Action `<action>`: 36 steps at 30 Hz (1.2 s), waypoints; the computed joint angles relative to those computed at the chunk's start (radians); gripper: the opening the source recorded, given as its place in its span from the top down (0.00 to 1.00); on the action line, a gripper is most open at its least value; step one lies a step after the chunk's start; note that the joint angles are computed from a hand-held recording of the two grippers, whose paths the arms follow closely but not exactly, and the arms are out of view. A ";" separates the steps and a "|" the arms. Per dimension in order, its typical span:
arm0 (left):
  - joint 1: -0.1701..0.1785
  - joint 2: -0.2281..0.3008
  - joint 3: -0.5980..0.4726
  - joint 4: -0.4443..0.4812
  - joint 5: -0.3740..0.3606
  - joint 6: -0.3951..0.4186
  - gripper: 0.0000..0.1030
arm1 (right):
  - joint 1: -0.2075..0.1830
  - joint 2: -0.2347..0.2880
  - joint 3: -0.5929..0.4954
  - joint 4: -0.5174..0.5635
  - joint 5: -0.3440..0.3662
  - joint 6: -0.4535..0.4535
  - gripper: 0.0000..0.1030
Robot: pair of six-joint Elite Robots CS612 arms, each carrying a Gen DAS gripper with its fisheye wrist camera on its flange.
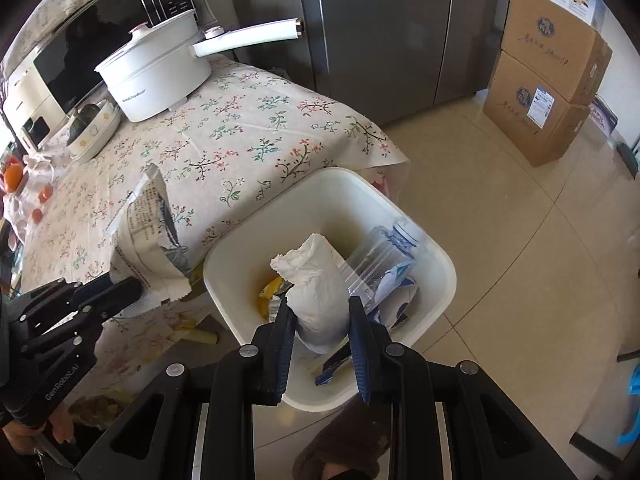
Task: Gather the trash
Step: 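Carry the paper bag and tissue over the white bin with both grippers, then open the left gripper to drop the paper bag while the right drops the tissue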
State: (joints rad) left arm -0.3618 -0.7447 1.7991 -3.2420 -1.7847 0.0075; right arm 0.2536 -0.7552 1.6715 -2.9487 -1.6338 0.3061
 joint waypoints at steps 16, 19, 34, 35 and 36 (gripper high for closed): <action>-0.006 0.062 -0.060 -0.025 0.006 -0.008 0.50 | -0.016 0.005 -0.008 0.032 -0.013 0.021 0.74; 0.003 0.050 -0.050 -0.019 0.016 -0.018 0.45 | -0.016 0.008 -0.016 0.039 -0.011 0.022 0.74; 0.035 -0.026 0.042 -0.014 0.153 -0.064 0.15 | 0.001 0.053 -0.097 0.100 -0.010 0.050 0.48; 0.036 -0.032 0.049 -0.014 0.157 -0.062 0.15 | 0.004 0.054 -0.098 0.092 -0.020 0.062 0.34; 0.036 -0.035 0.054 -0.017 0.163 -0.060 0.13 | 0.006 0.053 -0.097 0.079 -0.027 0.067 0.30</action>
